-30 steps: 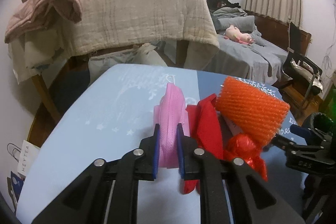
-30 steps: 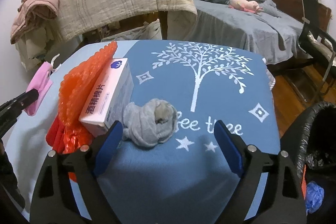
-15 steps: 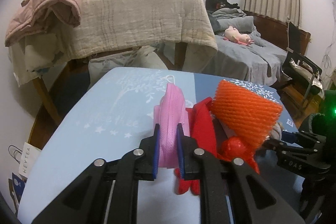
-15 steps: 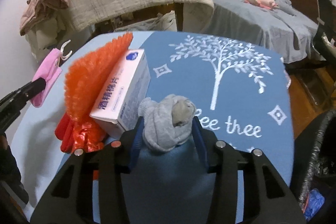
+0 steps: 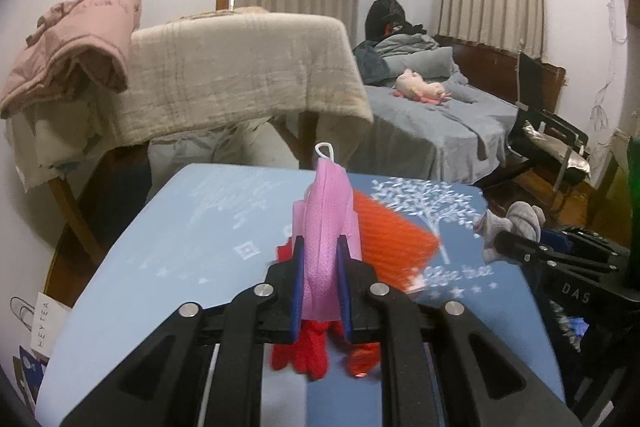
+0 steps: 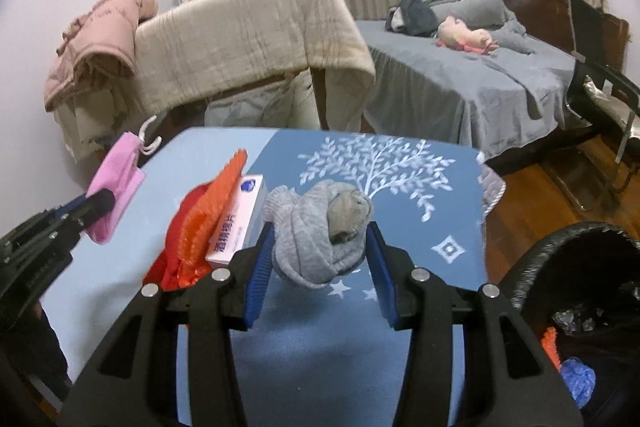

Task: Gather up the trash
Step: 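Grasp the pink cloth with the left tool while the right tool grasps the grey sock, then carry the pink cloth and grey sock over the bin and open both tools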

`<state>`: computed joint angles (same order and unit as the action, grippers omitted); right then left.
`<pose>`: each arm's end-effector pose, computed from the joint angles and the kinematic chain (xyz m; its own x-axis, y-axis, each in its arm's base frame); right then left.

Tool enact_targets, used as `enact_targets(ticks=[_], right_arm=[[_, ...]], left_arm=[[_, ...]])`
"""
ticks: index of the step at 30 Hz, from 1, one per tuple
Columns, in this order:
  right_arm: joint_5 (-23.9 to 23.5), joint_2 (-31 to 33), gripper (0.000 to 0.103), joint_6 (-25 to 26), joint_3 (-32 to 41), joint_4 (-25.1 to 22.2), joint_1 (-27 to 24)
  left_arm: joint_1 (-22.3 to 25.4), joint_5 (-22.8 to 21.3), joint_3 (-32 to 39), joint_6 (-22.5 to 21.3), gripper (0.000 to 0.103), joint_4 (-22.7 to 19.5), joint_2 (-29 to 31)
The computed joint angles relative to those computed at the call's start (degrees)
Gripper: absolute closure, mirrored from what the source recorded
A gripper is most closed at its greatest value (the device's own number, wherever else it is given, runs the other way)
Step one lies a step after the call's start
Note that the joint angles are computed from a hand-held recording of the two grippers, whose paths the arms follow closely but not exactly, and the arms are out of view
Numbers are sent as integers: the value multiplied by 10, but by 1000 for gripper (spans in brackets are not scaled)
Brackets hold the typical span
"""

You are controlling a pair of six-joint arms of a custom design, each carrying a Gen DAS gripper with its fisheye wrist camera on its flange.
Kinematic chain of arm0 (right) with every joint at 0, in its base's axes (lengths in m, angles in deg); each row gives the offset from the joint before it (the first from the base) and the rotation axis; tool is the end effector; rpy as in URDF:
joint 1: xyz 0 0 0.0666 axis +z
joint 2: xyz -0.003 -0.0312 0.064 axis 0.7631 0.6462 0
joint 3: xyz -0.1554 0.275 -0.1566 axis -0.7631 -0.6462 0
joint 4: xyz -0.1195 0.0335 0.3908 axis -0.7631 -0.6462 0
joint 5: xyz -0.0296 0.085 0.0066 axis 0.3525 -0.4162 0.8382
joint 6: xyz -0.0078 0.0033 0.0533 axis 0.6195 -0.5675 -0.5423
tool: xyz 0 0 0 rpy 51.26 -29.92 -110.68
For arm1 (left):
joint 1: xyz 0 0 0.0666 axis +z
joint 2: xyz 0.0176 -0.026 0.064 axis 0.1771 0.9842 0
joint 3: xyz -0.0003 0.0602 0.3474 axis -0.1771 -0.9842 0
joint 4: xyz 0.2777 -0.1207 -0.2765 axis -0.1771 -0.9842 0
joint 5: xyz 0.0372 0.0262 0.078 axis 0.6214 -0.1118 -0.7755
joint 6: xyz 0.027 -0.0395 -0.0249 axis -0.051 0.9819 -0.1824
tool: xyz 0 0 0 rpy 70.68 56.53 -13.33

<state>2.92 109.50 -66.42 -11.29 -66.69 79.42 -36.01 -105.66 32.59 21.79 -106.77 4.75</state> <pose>0.3931 0.2169 0.2925 -0.6520 -0.0432 -0.7570 -0.2062 0.9709 0.1222 0.3659 -0.3548 0.3041 -0.5426 -0.0020 -0.8400 0.0802 0.9953 -0.0542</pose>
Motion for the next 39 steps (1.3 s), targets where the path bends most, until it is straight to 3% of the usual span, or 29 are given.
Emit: enact_targets(ticks=[20,39], right_arm=[[51,-202,59,-2,-92,-48,-34],[69,-372,59,8,-168,-120,-126]], left_arm=[[-85,-3,79,-26,88,7,41],[-145,27,189,-66,88,6,128]])
